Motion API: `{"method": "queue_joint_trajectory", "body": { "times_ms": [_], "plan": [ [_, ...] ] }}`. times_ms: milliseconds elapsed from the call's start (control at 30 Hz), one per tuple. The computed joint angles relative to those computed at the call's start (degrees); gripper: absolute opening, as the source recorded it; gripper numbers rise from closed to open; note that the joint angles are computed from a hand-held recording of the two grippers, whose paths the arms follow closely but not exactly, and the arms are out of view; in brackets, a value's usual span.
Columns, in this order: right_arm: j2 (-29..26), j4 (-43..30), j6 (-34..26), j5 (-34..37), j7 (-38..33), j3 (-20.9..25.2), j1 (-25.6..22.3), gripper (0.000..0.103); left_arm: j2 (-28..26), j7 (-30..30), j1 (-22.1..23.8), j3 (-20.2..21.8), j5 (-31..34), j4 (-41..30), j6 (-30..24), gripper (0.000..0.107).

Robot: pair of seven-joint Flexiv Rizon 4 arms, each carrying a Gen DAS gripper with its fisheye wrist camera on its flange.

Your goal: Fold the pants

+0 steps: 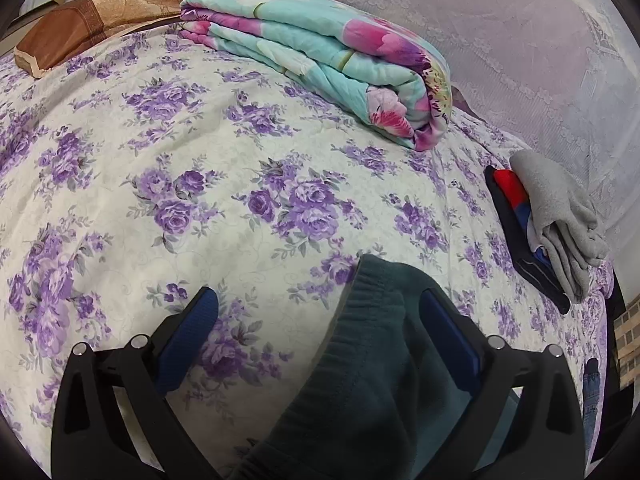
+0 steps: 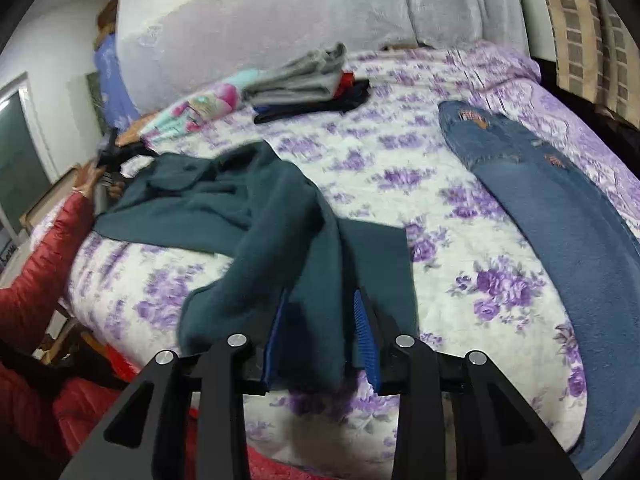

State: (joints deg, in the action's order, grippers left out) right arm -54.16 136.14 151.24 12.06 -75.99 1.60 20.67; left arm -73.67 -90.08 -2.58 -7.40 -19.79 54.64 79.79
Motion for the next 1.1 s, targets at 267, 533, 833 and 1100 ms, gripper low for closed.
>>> {"method": "queue_joint_trajectory", "body": {
  "times_ms": [267,533,833,1100],
  "plan": [
    [1.25,-2.31,-2.03,9.02,-1.73,-4.13,3.84,0.002,0.36,1.17,-0.41,0.45,0.86,0.15,-0.33,0.098],
    [2.71,-13.82,-12.81,35.63,-18.27,-23.56,18.19,0.002,1.38,8.07,1.25,-4.53,1.64,2.88,3.30,0.098],
    [-0.96,-21.73,-17.20,31.76,-18.41,-17.55,8.24,0.002,2.66,23.06,7.64,-15.51,0.52,6.83,1.57,0.098],
    [-0.77,-20.30,-17.69,21.07,-8.65,-11.88,0.58,0.002,1.49,29.25,2.08,-8.40,0.14,1.04,-2.85,0.092]
  ]
}}
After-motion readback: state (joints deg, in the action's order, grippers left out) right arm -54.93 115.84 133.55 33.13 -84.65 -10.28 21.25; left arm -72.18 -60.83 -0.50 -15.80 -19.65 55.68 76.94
